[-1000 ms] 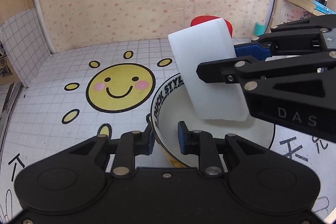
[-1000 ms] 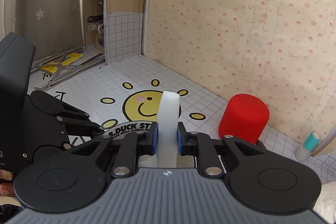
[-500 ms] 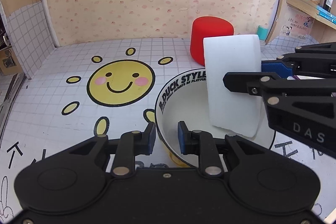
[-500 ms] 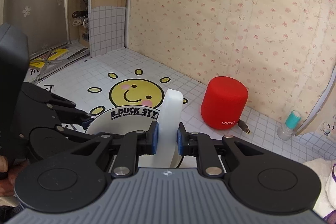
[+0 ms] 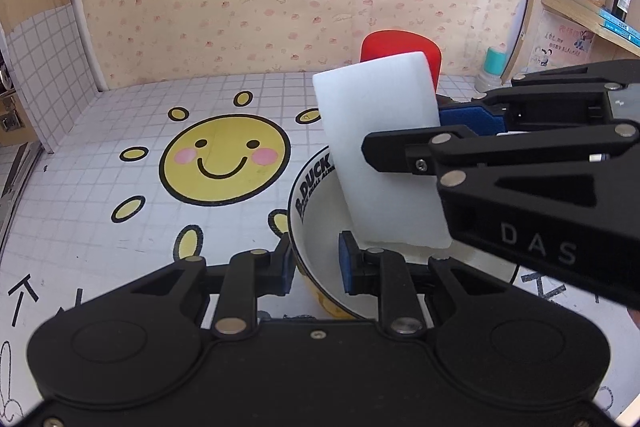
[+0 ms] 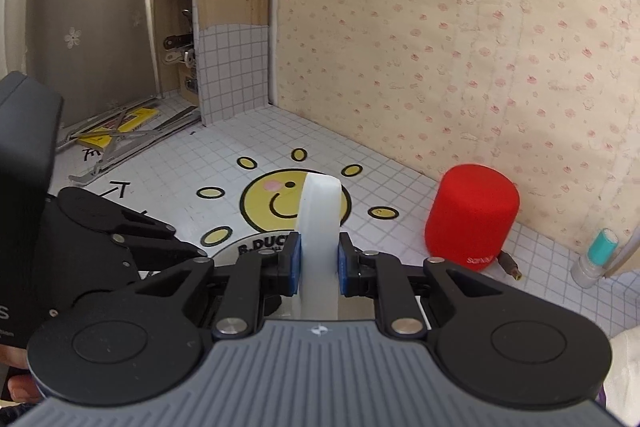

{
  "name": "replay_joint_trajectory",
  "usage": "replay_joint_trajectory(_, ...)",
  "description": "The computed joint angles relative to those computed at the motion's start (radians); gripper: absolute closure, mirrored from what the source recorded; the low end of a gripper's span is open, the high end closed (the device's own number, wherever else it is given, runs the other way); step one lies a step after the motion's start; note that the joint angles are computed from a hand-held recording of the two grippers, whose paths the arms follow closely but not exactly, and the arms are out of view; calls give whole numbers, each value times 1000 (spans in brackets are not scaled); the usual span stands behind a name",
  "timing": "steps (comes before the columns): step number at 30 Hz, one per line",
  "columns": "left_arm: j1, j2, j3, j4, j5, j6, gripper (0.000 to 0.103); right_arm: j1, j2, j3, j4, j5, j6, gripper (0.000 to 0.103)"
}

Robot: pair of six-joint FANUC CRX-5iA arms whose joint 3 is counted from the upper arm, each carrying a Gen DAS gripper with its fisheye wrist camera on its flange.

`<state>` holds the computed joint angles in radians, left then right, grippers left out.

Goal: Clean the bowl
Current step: 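Sweep the sponge around the bowl interior toward the rim with the right gripper, then scrub the bowl bottom with the sponge using the right gripper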

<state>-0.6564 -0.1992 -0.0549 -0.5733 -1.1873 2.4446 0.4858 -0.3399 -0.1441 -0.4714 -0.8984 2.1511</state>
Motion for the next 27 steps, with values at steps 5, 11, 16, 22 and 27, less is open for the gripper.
replay_joint_trajectory(5,-7,9,8,-10,-14,19,79,34,-47,-59,104,58,-97,83)
replay_joint_trajectory(11,-11,10,8,-12,-17,33,79,62,-96,-117,177,97,-184,83)
replay_joint_trajectory(16,-15,15,12,-12,-19,27,79,26,-61,-80,97,77,-147,83)
replay_joint_trajectory(22,-13,17,12,-10,-18,27,79,-3,-24,-22,-27,25,-26,83)
replay_joint_trajectory(27,-9,8,3,-4,-12,22,79,-15,-16,-10,-55,6,0,83)
